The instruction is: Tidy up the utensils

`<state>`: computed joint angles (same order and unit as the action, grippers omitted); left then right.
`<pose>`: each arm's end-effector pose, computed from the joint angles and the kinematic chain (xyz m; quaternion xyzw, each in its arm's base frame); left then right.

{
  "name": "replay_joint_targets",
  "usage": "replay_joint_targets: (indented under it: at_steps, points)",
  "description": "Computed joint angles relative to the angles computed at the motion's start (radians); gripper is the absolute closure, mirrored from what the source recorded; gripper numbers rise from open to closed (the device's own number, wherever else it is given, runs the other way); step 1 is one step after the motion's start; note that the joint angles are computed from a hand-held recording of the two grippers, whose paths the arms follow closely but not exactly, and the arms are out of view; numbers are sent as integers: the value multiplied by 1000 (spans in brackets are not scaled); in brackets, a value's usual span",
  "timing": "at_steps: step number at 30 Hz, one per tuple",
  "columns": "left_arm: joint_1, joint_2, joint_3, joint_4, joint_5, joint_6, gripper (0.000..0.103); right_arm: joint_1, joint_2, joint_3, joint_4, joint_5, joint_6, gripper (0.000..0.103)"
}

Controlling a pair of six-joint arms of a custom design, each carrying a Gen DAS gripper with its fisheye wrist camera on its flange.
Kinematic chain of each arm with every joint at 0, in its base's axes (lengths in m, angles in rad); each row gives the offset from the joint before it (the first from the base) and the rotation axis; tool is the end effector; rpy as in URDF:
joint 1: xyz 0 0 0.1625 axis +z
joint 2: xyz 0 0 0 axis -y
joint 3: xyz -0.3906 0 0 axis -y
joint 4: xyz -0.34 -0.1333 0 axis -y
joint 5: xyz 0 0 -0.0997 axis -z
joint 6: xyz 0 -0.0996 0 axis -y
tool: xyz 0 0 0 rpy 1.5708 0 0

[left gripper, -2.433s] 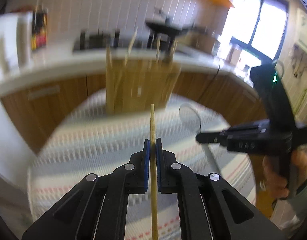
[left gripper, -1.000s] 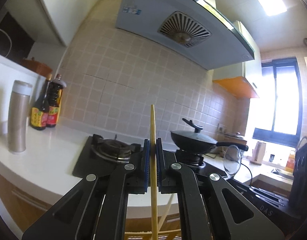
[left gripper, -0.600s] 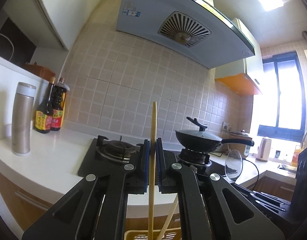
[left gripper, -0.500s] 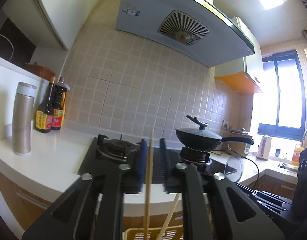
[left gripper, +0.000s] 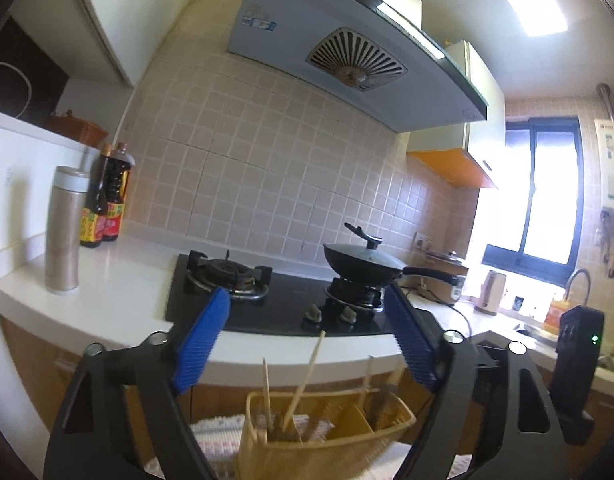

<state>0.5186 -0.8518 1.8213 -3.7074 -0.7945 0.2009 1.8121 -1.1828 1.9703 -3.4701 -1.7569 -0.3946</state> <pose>-0.3806 -0.4510 0.2398 0.2840 0.7480 -0.5949 0.0771 0.2357 -0.4771 0.3292 0.2178 -0.8187 0.5178 0.1189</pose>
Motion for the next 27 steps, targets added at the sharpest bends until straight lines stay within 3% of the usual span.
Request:
replay_joint_targets:
  at_steps: [3, 8, 11, 13, 16, 20, 21, 24, 27]
  points:
    - [-57, -61, 82, 10, 74, -31, 15, 39, -44, 50, 1, -24, -6, 52]
    - [-162, -136, 212, 64, 230, -97, 8, 112, -83, 151, -58, -111, -50, 33]
    - [-216, -151, 284, 94, 334, -175, 8, 143, -86, 216, -119, -158, -64, 26]
    - [-242, -158, 329, 124, 381, -238, 8, 150, -95, 254, -130, -171, -60, 15]
    - [-282, -175, 413, 240, 455, -386, 8, 146, -117, 330, -178, -170, -35, 8]
    - [-320, -198, 515, 487, 535, -662, 8, 141, -89, 415, -352, -217, -51, 8]
    - [-333, -187, 543, 551, 590, -767, 8, 121, -79, 458, -434, -179, -77, 8]
    - [-348, -175, 615, 769, 712, -1081, 8, 86, -14, 528, -641, -156, -82, 8]
    - [-338, -216, 632, 1082, 725, -1374, 8, 78, 87, 535, -834, -195, -119, 8]
